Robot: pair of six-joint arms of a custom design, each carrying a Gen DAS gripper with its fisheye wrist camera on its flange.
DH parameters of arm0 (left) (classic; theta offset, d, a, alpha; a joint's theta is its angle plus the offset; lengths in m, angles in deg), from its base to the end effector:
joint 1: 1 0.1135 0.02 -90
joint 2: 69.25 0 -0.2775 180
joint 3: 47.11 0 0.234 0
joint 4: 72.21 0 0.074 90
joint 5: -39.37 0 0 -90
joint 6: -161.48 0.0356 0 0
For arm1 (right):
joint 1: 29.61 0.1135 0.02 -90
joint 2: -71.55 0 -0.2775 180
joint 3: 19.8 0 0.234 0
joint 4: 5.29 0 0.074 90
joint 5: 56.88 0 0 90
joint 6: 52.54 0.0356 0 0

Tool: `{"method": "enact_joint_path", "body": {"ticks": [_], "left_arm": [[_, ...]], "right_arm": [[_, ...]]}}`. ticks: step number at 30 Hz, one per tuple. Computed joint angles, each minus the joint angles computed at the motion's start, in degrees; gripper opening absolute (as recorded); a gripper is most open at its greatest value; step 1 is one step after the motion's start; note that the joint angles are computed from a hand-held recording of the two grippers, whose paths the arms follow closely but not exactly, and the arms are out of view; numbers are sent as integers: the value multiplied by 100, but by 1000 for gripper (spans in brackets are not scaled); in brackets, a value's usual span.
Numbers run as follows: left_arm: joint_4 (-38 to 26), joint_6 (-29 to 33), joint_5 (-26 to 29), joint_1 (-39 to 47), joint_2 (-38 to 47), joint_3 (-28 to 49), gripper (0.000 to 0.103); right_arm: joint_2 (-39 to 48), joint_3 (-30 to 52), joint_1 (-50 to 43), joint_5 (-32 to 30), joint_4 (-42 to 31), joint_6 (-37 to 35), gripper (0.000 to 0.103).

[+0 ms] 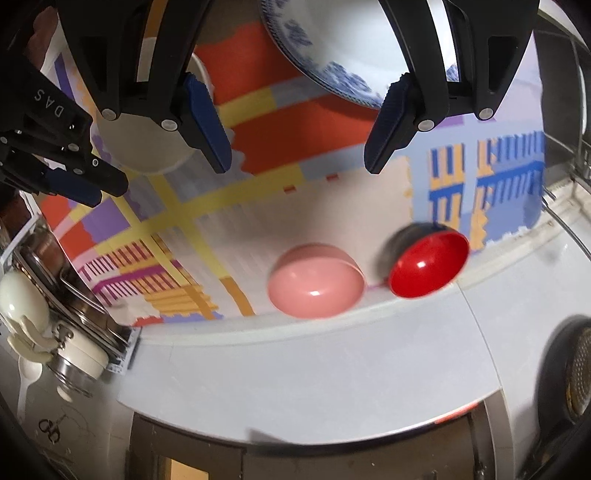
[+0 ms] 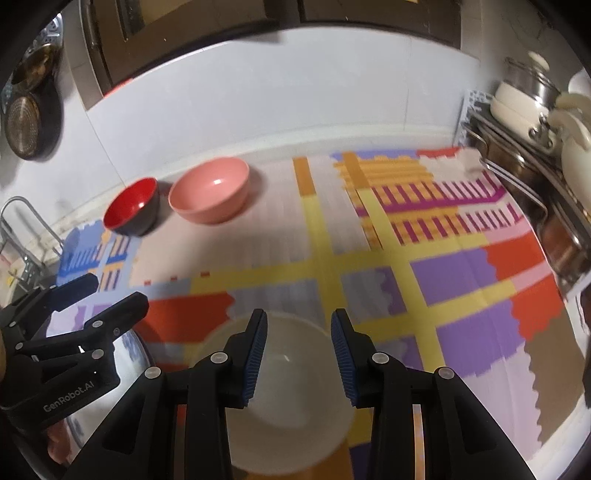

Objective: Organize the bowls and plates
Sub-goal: 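Lower the white bowl onto the plates and open both grippers, then move both grippers toward the rim of the pink bowl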

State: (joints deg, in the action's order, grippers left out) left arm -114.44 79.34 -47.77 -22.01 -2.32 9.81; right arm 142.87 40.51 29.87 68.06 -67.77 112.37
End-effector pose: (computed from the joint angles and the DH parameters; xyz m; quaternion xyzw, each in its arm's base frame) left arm 0.1943 -0.0765 0.2415 0.2436 0.9140 -0.0605 0.3187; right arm 0.1141 0.1534 0.2328 0.1694 0.9297 0.0111 0.3270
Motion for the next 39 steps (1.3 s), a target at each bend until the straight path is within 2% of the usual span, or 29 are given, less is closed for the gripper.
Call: {"method": "enact_joint_path", "body": {"ticks": [10,23,26,31,39], "left_arm": [[57,270,280,621,719,793,74],[287,491,532,913,1926,1788,72],[288,390,579,929,2274,1997,69],[167,152,670,940,2877,2351,58],[174,-61,616,791,3691,2898,55]], "right_arm": [[357,476,-1033,-230,888,-1547,37],[1150,1161,-2064,-789,1700,-2947,37],[1382,1306,-2313,-1022,1900,-3238,37],[1798,1495,-2770,-1471,2243,-3619,37],[2387,1655,-3270,-2075,2713,-4000,37]]}}
